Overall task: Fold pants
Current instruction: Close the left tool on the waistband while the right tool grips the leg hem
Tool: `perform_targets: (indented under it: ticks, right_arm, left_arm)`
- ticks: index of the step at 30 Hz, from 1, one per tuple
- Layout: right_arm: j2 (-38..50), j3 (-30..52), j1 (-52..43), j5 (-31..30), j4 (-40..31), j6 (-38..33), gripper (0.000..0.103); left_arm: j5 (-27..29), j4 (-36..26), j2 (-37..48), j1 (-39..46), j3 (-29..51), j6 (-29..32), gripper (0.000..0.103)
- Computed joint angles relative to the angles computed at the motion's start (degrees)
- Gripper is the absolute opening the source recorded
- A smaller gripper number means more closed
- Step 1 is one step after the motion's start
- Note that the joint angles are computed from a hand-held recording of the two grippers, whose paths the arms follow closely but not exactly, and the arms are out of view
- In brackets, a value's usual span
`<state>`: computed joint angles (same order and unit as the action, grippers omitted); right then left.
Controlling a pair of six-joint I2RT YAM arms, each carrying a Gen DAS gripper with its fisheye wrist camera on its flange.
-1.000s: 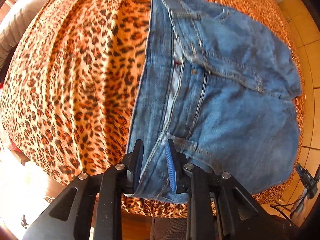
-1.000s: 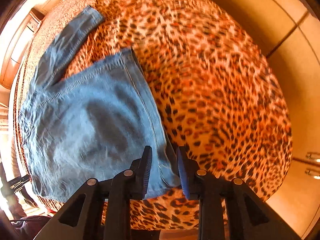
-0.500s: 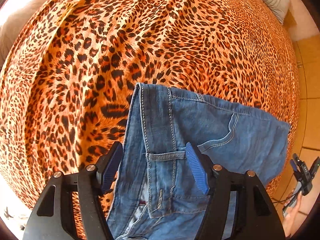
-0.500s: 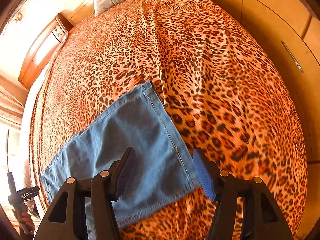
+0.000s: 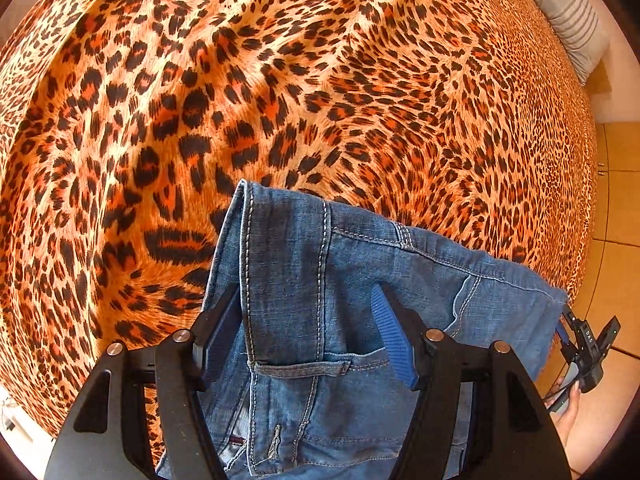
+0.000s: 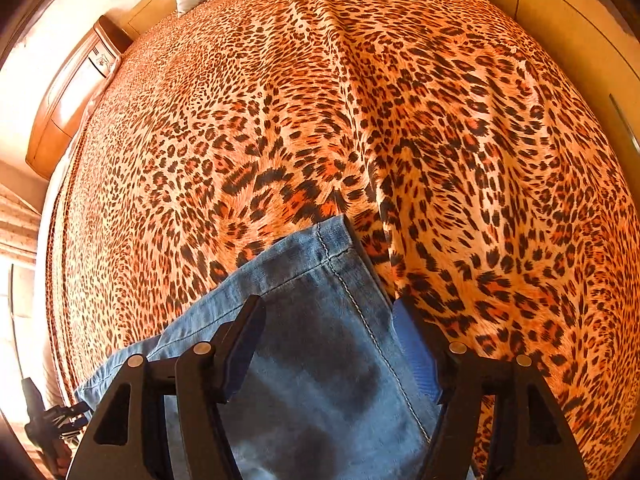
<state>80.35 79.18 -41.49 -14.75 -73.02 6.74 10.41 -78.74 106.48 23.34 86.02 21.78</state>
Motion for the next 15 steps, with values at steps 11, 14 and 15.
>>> perform_targets:
  ticks: [11,14,15]
  right_arm:
    - [1.6,2.2,-2.8,1.6,1.3,-3.4,0.009]
    - [1.4,3.6,-4.3,-2.8,-0.4,-5.8,0.052]
    - [1.6,4.2,-3.5,-1.9,-0.6,-5.8,0.061]
  left_arm:
    - [-6.5,5.1,-7.9,-5.4,-0.3,2.1,0.02]
    - [1.2,-0.9,-1.0,-0.8,10.1,1.1,0.053]
    - [2.5,-3.0,2.1,0.7,13.6,-0.1,0.064]
